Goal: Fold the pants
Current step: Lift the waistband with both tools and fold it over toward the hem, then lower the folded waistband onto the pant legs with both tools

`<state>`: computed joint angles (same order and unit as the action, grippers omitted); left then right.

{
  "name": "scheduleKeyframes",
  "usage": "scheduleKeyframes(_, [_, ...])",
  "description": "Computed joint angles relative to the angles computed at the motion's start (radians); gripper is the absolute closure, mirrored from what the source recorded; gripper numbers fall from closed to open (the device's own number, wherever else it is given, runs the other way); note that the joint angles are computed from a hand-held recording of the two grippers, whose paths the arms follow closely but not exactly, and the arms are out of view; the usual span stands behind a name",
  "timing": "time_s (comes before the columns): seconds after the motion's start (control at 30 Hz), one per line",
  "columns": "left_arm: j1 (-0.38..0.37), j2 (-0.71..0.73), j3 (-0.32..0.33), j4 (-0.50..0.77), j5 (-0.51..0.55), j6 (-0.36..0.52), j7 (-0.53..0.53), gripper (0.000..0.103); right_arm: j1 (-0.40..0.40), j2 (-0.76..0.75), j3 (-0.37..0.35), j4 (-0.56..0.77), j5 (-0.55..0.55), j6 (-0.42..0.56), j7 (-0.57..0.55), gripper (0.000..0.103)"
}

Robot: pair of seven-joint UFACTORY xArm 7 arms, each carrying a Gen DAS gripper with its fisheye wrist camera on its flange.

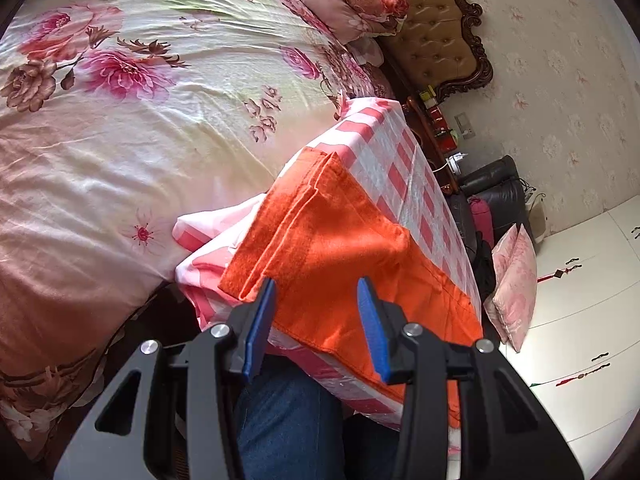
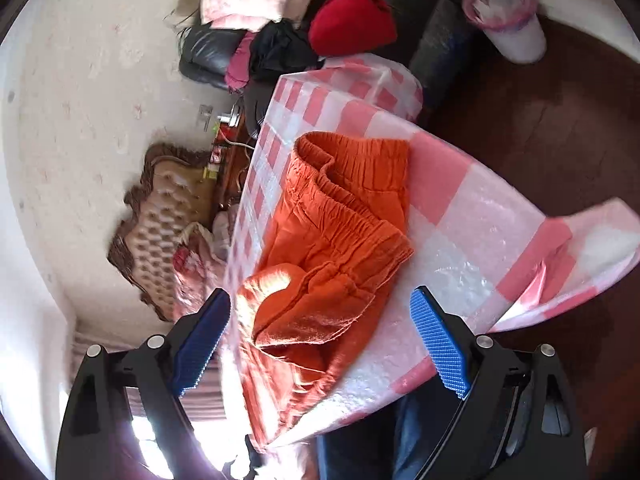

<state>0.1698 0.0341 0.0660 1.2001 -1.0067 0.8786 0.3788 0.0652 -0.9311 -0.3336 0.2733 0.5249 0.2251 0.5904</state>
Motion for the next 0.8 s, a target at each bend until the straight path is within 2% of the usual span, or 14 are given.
scheduleKeyframes(0.07, [-0.003,-0.005,-0.003,-0.002,0.005,-0.006,0.009,0.061,0.026,0.015,-0.018,0.01,0.009,-0.008,-0.008,0.014])
scheduleKeyframes(0.23, [-0.005,-0.014,0.002,-0.011,0.0,-0.005,0.025,0.06,0.153,0.128,-0.111,0.093,0.044,-0.056,-0.066,0.015])
scheduleKeyframes(0.27, [-0.004,-0.016,0.003,-0.013,-0.003,-0.006,0.027,0.06,0.16,0.152,-0.115,0.11,0.046,-0.05,-0.075,0.022])
scheduleKeyframes(0.3, [-0.004,-0.017,0.005,-0.017,-0.006,-0.006,0.027,0.06,0.166,0.196,-0.121,0.148,0.035,-0.02,-0.094,0.045])
scheduleKeyframes(0.37, [-0.002,-0.017,0.008,-0.022,-0.009,-0.002,0.029,0.06,0.14,0.285,-0.112,0.255,0.005,0.078,-0.117,0.08])
scheduleKeyframes(0.47, [0.0,-0.01,0.009,-0.018,-0.006,0.004,0.025,0.06,0.049,0.398,0.001,0.461,-0.154,0.141,-0.207,0.082])
scheduleKeyframes(0.5, [0.002,-0.009,0.01,-0.017,-0.007,0.006,0.023,0.06,0.052,0.418,0.031,0.533,-0.224,0.108,-0.281,0.084])
scheduleKeyframes(0.57, [0.006,-0.014,0.011,-0.021,-0.024,0.006,0.027,0.06,-0.012,0.439,0.119,0.596,-0.323,0.064,-0.402,0.086])
scheduleKeyframes(0.6, [0.007,-0.017,0.011,-0.024,-0.033,0.005,0.033,0.06,-0.015,0.448,0.113,0.598,-0.321,0.066,-0.423,0.087])
scheduleKeyframes(0.67, [0.008,-0.021,0.013,-0.029,-0.051,0.008,0.041,0.06,-0.031,0.486,0.07,0.58,-0.249,0.113,-0.428,0.087])
scheduleKeyframes(0.73, [0.008,-0.022,0.014,-0.033,-0.052,0.016,0.047,0.06,-0.047,0.524,0.032,0.528,-0.19,0.191,-0.462,0.087])
scheduleKeyframes(0.8, [0.007,-0.018,0.014,-0.029,-0.037,0.024,0.045,0.06,-0.102,0.525,0.071,0.465,-0.202,0.211,-0.45,0.087])
